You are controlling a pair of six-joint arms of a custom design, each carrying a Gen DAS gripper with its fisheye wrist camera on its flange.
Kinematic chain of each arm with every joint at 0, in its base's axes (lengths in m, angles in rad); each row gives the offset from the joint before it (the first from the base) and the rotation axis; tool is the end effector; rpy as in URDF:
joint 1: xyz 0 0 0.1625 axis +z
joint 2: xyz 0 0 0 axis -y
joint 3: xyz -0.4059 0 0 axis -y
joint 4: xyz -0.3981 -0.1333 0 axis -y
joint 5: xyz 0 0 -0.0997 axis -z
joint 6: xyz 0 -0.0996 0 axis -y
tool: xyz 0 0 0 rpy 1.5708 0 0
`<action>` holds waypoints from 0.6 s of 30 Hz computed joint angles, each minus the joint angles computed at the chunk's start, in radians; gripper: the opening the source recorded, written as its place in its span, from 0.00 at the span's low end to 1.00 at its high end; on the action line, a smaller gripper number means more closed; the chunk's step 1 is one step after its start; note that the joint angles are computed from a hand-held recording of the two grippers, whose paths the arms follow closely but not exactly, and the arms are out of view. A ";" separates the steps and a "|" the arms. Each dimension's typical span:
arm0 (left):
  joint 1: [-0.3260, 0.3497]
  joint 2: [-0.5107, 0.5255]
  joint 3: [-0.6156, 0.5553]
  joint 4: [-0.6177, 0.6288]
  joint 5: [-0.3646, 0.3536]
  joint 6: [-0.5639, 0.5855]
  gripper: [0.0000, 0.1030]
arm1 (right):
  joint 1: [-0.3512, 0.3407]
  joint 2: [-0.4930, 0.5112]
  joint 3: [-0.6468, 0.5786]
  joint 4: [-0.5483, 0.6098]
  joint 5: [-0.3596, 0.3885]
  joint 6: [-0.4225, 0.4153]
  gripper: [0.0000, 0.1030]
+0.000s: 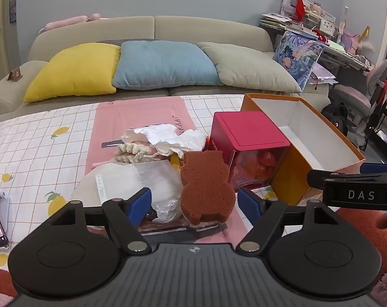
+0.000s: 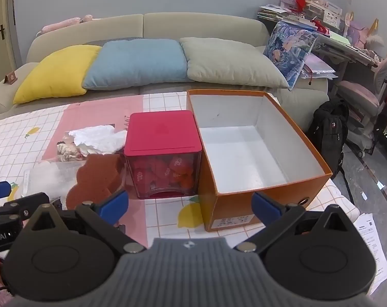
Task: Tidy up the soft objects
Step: 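Grasp the brown bear-shaped sponge with the right gripper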
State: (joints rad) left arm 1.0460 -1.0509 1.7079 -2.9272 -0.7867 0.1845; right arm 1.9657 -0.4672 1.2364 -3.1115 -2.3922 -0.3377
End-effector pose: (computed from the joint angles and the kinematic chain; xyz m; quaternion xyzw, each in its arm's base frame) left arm -0.1437 -0.6547 0.2819 0.1787 0.8596 -0.3728 0.3002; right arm 0.3509 -0.6849 0.0893 0.1640 -0.8469 0.3554 0.3599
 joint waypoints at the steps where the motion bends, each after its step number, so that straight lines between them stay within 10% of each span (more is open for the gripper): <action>1: 0.001 -0.003 0.001 0.004 -0.007 -0.004 0.82 | -0.002 -0.005 0.006 -0.004 0.003 0.001 0.97; 18: 0.001 -0.012 -0.002 0.038 -0.016 -0.020 0.80 | 0.003 -0.001 0.006 0.001 0.012 -0.012 0.97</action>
State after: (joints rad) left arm 1.0474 -1.0629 1.7064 -2.8889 -0.8029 0.1647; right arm 1.9688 -0.4678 1.2421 -3.1105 -2.3800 -0.3500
